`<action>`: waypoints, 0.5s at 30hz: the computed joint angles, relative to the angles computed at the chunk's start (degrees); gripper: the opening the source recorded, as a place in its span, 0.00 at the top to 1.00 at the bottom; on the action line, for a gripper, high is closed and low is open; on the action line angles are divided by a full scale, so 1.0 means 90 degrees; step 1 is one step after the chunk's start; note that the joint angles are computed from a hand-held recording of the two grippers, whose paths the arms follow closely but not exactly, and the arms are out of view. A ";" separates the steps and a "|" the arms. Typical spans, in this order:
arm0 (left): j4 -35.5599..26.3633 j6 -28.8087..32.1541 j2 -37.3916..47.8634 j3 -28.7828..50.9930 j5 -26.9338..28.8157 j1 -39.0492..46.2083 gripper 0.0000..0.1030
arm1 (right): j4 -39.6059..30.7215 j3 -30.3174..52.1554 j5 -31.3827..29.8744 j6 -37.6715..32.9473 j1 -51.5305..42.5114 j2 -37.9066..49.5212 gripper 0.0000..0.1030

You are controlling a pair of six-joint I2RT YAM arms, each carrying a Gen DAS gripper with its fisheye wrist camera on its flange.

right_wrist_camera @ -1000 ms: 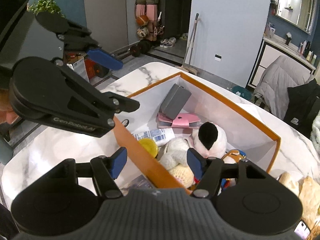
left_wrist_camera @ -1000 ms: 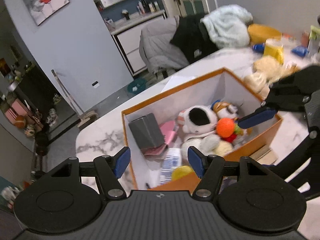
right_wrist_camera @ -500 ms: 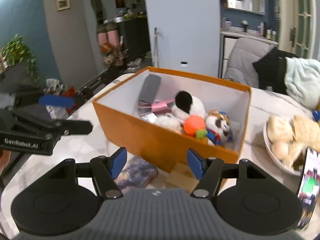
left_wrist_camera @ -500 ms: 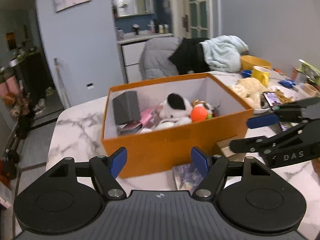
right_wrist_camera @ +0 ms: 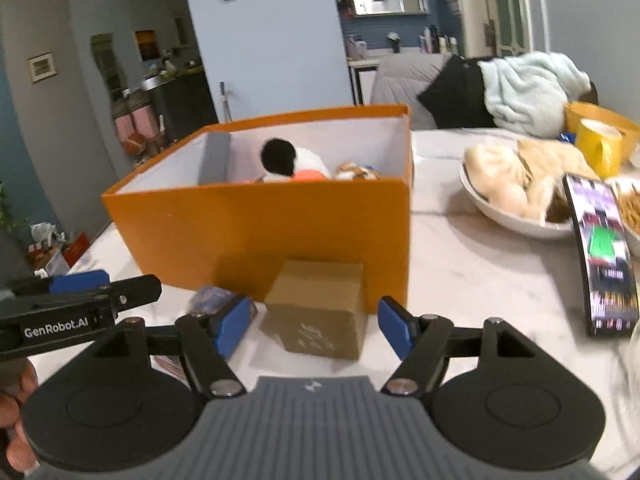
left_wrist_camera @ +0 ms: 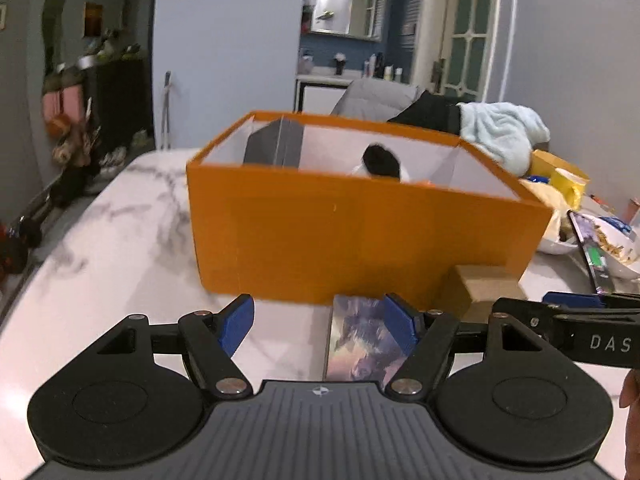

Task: Organize objects
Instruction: 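Withdraw both grippers and move them toward the picture card and brown gift box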

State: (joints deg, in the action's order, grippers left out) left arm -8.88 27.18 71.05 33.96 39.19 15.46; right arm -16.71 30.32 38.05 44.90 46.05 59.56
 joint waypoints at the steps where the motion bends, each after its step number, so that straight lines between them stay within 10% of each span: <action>1: 0.0092 0.0014 -0.0015 -0.0101 -0.0009 0.0033 0.19 | -0.0050 0.0031 0.0024 0.0070 0.0001 0.0086 0.29; 15: 0.0004 0.0864 0.0062 -0.0424 -0.0575 -0.0750 0.15 | 0.0147 0.0148 0.0031 0.0228 -0.0089 0.0618 0.25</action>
State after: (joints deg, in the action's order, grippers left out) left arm -8.84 34.95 71.61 30.14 34.01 8.71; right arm -15.38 31.65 38.33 46.95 45.25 65.13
